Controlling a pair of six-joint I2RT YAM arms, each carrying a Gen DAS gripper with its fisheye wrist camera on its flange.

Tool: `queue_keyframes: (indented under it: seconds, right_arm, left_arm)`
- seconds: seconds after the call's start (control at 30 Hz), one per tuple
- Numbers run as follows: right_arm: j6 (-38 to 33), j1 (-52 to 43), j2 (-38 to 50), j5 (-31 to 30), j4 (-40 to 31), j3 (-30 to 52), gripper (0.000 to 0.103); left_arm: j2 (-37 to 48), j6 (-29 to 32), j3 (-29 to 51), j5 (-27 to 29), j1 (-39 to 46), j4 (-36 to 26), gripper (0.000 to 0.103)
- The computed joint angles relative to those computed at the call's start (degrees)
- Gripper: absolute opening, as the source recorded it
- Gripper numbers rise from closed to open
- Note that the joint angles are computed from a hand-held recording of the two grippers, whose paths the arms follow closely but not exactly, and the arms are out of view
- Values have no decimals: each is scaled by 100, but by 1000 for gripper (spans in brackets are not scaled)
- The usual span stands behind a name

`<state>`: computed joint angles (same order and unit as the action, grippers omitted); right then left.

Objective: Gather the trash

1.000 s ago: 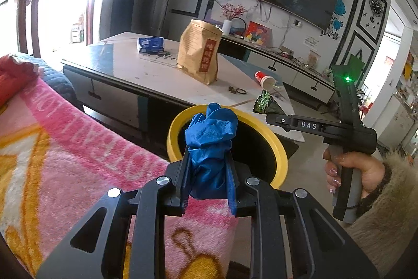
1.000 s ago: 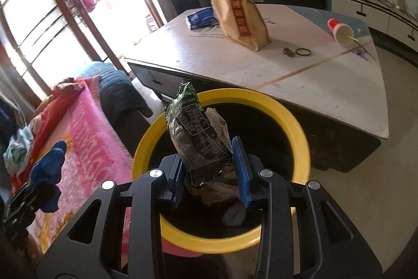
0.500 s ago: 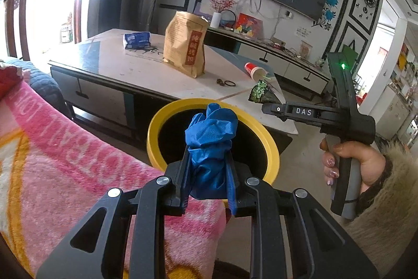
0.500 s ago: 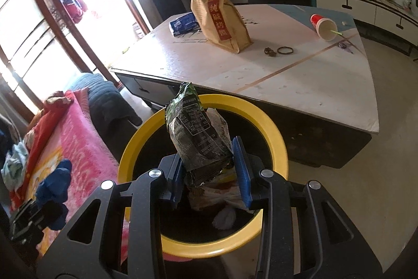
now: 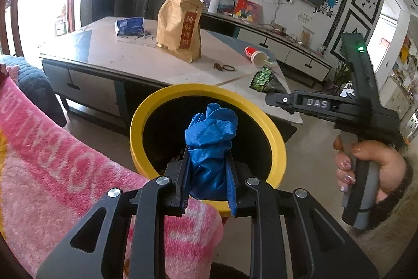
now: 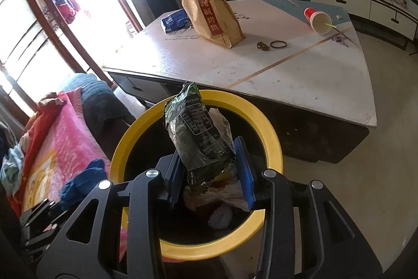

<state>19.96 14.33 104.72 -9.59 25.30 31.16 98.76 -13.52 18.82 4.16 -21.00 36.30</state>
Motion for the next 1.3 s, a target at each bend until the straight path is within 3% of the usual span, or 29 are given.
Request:
queue_keyframes:
  seconds: [0.4, 0.7, 0.9, 1.0, 1.13, 1.3]
  right_arm:
    - [-10, 92, 19, -173, -59, 57, 33]
    - [-29, 176, -41, -203, -71, 41, 46]
    - [11, 124, -123, -121, 1, -44, 55]
    - [3, 81, -161, -130, -6, -60, 56]
    - [28, 38, -296, -66, -10, -149, 66]
    - [23, 15, -612, 84, -31, -344, 76]
  left_arm:
    - [597, 55, 810, 76, 268, -401, 22]
    - [785, 38, 1073, 121, 233, -551, 25]
    - [798, 13, 1120, 74, 196, -599, 46]
    - [765, -9, 1086, 60, 200, -573, 60]
    - [643, -51, 988, 44, 242, -543, 82]
    - [351, -46, 808, -107, 299, -587, 94]
